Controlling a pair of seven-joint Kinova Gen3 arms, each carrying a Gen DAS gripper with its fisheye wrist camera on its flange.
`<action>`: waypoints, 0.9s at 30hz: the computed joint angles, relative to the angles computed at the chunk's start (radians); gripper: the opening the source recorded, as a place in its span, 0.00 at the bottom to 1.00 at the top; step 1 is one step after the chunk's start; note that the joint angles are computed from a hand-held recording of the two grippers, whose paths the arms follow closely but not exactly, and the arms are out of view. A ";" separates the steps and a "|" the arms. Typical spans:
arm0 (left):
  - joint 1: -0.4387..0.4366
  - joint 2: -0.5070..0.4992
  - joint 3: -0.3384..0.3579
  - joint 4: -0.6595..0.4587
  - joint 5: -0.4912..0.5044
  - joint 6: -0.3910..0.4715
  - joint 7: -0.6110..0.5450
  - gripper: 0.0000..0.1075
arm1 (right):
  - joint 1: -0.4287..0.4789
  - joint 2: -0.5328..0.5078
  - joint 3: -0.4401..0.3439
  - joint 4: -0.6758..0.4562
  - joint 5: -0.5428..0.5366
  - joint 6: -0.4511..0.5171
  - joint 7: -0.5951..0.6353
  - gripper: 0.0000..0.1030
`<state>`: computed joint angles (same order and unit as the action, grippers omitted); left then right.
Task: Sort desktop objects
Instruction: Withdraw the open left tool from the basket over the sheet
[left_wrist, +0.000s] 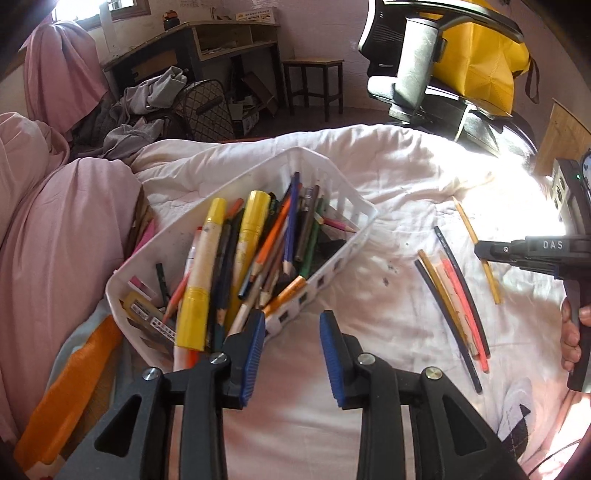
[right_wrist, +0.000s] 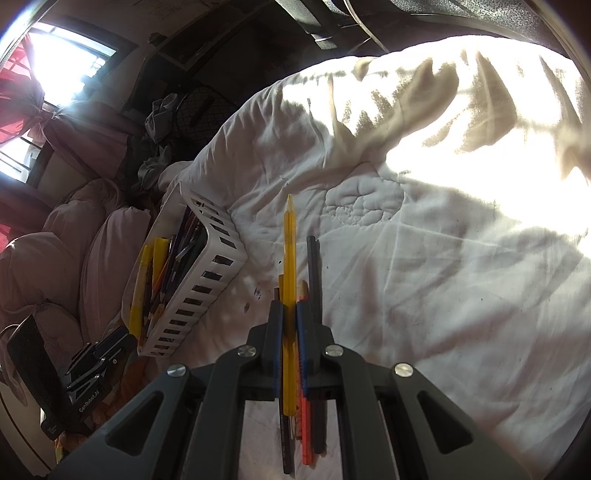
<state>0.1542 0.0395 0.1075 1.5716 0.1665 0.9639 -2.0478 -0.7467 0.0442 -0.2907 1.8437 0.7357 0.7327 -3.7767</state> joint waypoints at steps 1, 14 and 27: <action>0.011 -0.006 0.008 0.008 -0.011 0.011 0.025 0.34 | 0.000 0.001 0.000 -0.001 -0.001 -0.002 0.004 0.07; 0.105 0.014 0.054 0.117 -0.040 0.105 0.192 0.37 | 0.005 -0.005 0.003 0.003 0.003 -0.016 0.008 0.07; 0.109 0.047 0.048 0.110 -0.019 0.115 0.210 0.36 | 0.003 0.012 0.004 -0.013 -0.025 -0.001 0.058 0.07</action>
